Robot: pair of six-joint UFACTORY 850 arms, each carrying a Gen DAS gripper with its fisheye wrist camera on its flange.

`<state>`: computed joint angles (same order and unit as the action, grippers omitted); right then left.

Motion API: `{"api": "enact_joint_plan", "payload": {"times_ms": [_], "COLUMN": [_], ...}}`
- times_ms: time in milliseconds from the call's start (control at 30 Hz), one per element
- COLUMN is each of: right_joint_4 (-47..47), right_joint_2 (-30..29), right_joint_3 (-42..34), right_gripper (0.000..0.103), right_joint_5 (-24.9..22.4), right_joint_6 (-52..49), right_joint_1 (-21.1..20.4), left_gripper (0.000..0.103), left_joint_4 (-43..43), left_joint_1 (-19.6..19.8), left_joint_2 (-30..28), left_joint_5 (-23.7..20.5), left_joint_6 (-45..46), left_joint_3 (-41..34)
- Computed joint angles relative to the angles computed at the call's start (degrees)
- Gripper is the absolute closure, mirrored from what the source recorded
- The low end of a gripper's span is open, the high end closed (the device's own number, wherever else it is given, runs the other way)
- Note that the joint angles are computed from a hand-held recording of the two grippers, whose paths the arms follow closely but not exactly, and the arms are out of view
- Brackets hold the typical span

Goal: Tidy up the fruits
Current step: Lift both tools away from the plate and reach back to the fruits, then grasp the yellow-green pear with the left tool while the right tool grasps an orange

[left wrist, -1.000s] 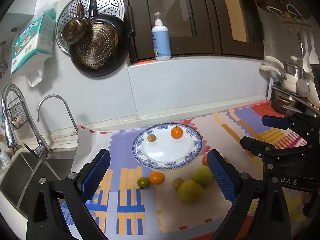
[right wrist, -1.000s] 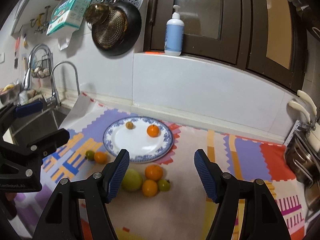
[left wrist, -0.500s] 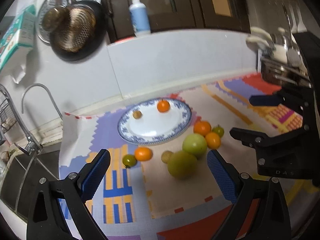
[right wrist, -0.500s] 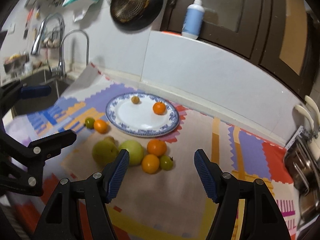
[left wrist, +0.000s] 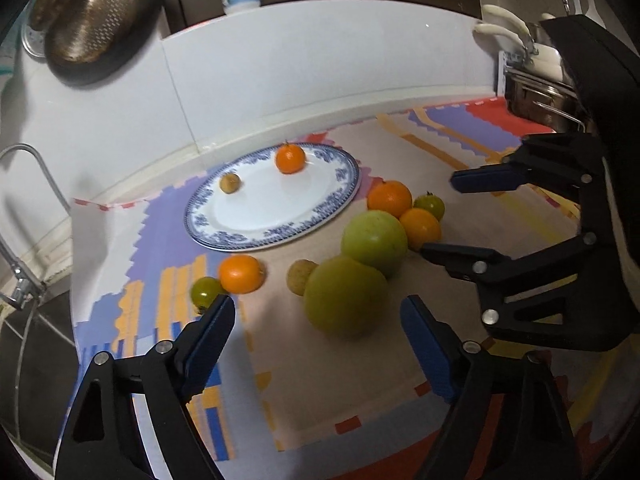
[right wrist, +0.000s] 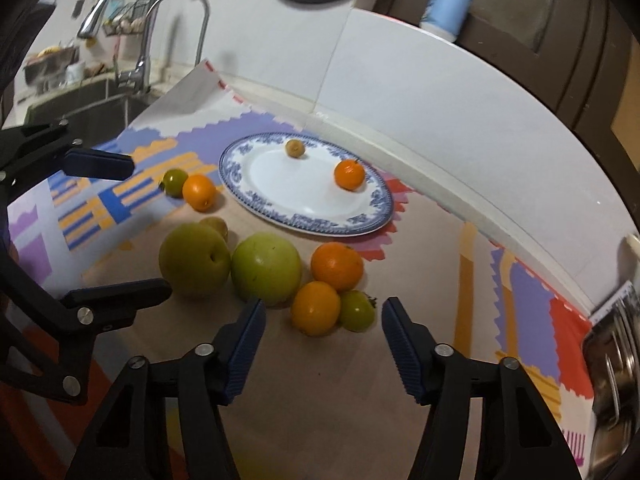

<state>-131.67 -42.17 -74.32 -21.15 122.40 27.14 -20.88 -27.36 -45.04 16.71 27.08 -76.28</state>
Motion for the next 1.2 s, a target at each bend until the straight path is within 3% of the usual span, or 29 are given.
{"api": "enact_joint_plan", "payload": {"times_ms": [167, 467, 600, 767, 867, 1200], "right_joint_4": [-0.23, 0.3, 4.11, 7.66, 10.58, 4.02], "right_joint_2": [-1.87, -3.24, -3.88, -4.52, -4.96, -2.61], "right_joint_3": [-2.02, -3.53, -4.19, -5.13, -5.58, -3.18], "right_gripper": [0.056, 0.061, 0.062, 0.065, 0.07, 0.07], "right_joint_5": [1.9, 3.47, 2.78, 2.86, 2.18, 5.07], "right_joint_6": [-1.08, -2.33, -6.53, -9.22, -11.8, -2.44], "right_joint_1": [-0.4, -0.78, -0.64, -0.87, -0.77, -1.15], "left_gripper": [0.029, 0.038, 0.042, 0.051, 0.052, 0.052], "left_joint_4": [6.57, 21.69, 20.35, 23.52, 25.45, 26.19], "left_joint_1": [0.47, 1.02, 0.85, 0.98, 1.11, 0.9], "left_joint_2": [-1.26, -2.93, -3.54, -4.05, -4.04, -2.38], "left_joint_5": [-1.75, -4.9, -5.81, -7.47, -7.59, -6.42], "left_joint_6": [-6.76, -21.81, -20.67, -24.56, -26.84, -28.76], "left_joint_3": [-1.68, -4.4, -5.4, -6.4, -6.47, -4.49]}}
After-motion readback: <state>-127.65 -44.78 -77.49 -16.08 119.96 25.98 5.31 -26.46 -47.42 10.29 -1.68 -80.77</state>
